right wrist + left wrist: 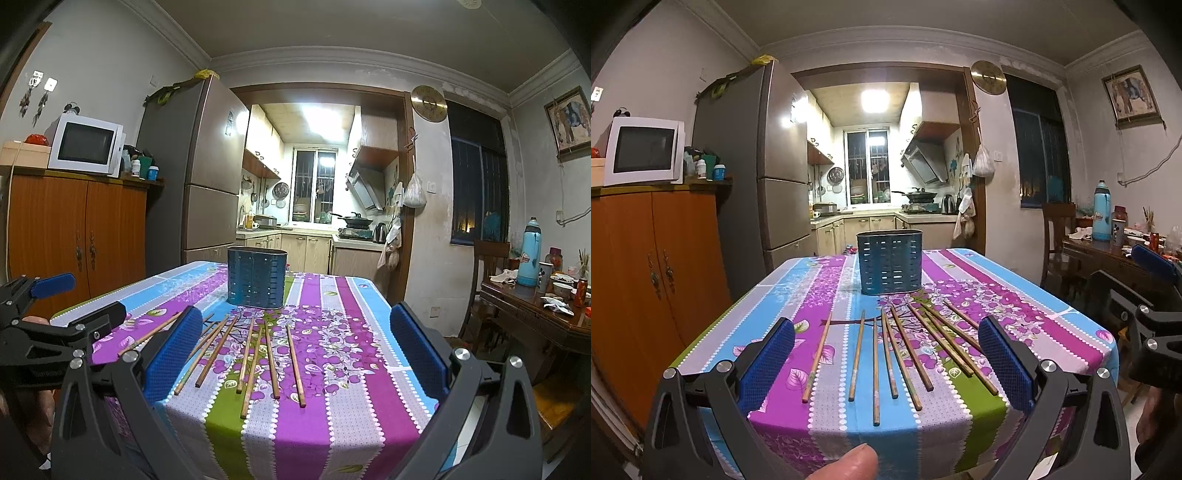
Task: Organize utensils
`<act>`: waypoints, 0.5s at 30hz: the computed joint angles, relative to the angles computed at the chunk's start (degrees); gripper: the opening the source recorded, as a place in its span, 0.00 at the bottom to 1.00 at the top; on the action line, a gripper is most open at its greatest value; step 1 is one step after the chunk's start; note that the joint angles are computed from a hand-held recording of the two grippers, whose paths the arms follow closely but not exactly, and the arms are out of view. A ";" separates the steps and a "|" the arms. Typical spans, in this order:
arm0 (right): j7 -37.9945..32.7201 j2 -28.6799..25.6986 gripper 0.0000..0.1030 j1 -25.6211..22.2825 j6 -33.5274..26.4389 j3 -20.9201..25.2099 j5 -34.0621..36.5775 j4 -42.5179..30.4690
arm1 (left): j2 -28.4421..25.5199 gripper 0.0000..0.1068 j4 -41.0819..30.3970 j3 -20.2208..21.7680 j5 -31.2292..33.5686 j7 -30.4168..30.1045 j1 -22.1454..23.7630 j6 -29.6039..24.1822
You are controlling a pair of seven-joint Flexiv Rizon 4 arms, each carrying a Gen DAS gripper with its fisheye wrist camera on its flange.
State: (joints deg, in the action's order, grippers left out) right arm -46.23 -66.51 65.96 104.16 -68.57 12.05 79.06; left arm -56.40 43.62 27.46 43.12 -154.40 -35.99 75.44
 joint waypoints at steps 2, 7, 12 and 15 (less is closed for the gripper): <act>-0.02 -0.05 0.95 0.05 -0.04 -0.10 0.01 0.00 | -0.03 0.92 -0.09 -0.02 -0.02 -0.02 -0.04 -0.31; 0.00 0.07 0.95 -0.05 -0.11 0.13 -0.11 -0.15 | -0.22 0.93 -0.55 -0.51 -0.12 0.47 0.25 -1.27; 0.28 0.13 0.95 -0.28 -0.67 0.08 -0.43 -0.77 | -0.30 0.93 -0.60 -1.36 -0.55 1.38 0.81 -1.41; 0.54 -0.04 0.95 -0.54 -0.25 0.42 -0.94 -0.74 | -0.40 0.93 -0.72 -1.62 -0.90 1.68 1.13 -1.42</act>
